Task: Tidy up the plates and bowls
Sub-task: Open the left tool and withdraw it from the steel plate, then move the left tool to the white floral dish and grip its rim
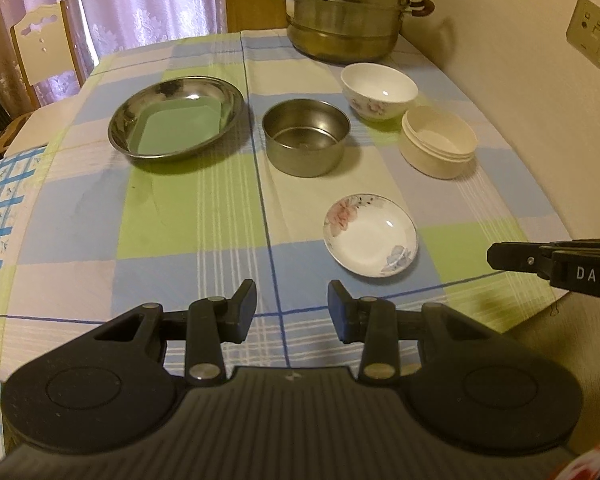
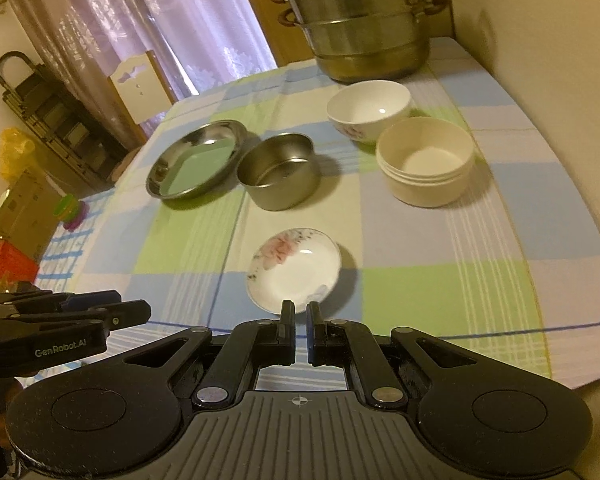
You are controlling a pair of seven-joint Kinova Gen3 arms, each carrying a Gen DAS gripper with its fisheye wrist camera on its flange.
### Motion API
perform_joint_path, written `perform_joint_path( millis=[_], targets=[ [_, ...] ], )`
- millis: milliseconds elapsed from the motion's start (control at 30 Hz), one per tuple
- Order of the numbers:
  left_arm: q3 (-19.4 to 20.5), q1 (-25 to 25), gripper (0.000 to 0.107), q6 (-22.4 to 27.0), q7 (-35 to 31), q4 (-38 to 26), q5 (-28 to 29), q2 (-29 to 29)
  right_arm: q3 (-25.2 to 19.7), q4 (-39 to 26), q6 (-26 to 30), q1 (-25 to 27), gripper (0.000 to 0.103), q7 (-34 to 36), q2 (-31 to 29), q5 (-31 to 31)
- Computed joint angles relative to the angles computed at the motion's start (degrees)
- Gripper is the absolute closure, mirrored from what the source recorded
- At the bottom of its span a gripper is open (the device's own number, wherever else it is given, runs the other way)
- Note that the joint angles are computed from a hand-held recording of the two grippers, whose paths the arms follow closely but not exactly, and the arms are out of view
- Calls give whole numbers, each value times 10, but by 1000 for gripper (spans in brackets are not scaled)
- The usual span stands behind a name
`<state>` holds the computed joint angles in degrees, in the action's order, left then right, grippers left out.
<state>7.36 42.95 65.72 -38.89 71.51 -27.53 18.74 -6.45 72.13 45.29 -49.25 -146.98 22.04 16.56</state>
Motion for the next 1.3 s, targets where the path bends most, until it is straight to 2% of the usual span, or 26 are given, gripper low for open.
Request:
perform_joint_path(
  millis=[333, 367, 433, 500, 800, 1300],
  targets=[
    [-2, 10, 71, 10, -6, -21, 8, 23, -5, 19, 11, 15, 93, 2, -5, -13],
    [-3, 11, 71, 11, -7, -23, 10, 25, -5, 20, 12, 17, 90, 4, -5, -15],
    [-4, 11, 71, 13, -10, -28, 13, 29, -5, 20, 15, 18, 72, 4, -4, -17],
    [-5, 12, 71, 15, -13, -32, 16, 33, -5, 25, 10, 20, 63, 3, -5, -18],
    [-11, 8, 71, 6, -26, -40, 30, 43, -5, 19, 13, 30, 62, 12, 2, -28],
    [-19, -29, 71, -59, -59, -33, 73, 69, 8, 6, -4, 34, 62, 35, 38, -26]
  ],
)
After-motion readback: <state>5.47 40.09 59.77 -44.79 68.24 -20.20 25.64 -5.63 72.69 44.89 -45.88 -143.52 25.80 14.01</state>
